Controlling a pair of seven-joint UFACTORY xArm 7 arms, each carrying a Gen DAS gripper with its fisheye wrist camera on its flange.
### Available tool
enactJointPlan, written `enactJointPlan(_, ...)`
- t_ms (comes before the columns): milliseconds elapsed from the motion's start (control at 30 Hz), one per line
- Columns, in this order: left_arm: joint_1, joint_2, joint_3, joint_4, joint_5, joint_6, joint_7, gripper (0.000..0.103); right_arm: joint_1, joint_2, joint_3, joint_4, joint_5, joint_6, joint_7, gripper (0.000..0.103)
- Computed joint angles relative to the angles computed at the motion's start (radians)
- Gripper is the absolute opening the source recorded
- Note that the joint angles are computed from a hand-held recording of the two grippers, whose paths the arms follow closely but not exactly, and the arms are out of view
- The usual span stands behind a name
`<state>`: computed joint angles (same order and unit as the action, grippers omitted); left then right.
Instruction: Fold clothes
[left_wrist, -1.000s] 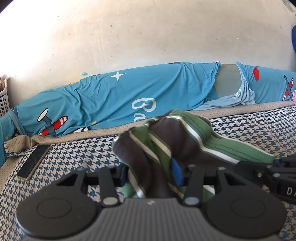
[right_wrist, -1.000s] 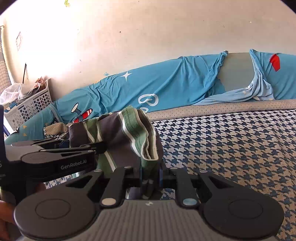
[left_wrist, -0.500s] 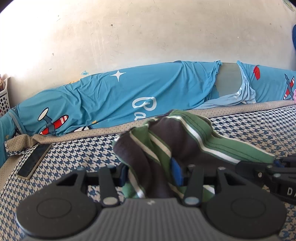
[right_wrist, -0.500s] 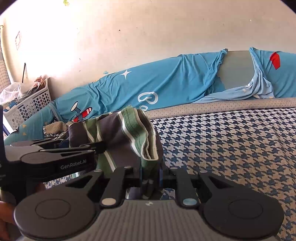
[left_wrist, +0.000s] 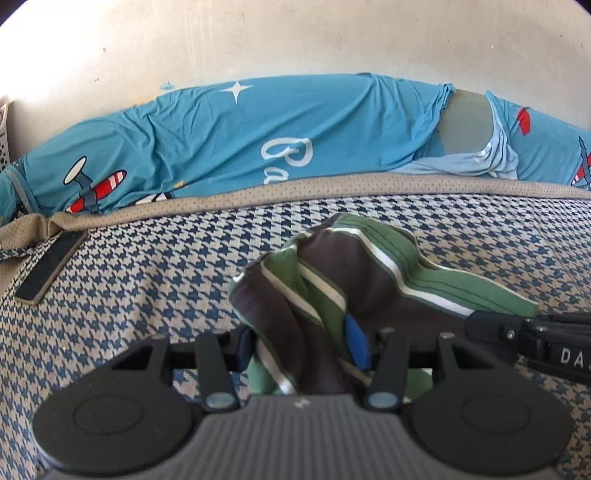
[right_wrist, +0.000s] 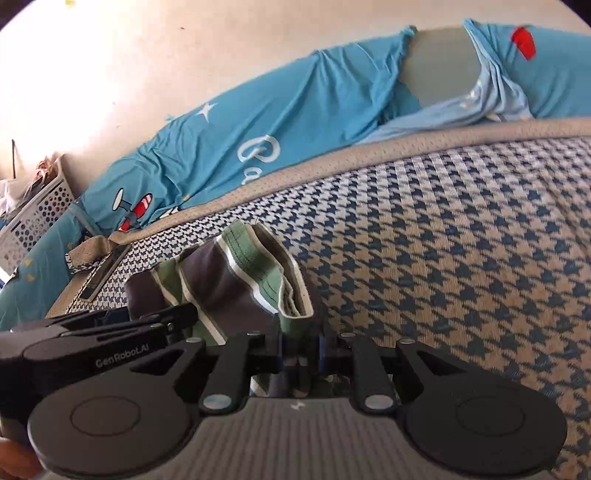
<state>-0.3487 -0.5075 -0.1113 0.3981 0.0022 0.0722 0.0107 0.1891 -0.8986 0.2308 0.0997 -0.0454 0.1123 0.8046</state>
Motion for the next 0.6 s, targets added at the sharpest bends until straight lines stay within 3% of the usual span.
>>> enactJointPlan(100,0.05,0.03,-0.04,-0.001,0.028,-0.012,-0.02,0.054,0.005,0.011,-0.022,-0.013,0.024,-0.015,0.024,0.024)
enactJointPlan(200,-0.005,0.037,0.025,0.001,0.005,-0.011,0.007,0.062,0.025,-0.005,-0.047,-0.02,0.038,-0.006,0.023,0.03)
enactJointPlan(300,-0.008,0.035,0.033,-0.004,-0.007,-0.023,0.013,0.069,0.042,-0.019,-0.066,-0.029,0.053,0.001,0.025,0.034)
enactJointPlan(467,-0.067,0.058,0.123,0.005,-0.054,-0.067,0.054,0.07,0.068,-0.028,-0.109,-0.045,0.096,0.005,0.041,0.037)
enactJointPlan(600,-0.161,0.097,0.234,0.042,-0.146,-0.021,0.094,0.066,0.071,-0.008,-0.111,-0.05,0.115,-0.015,0.057,0.037)
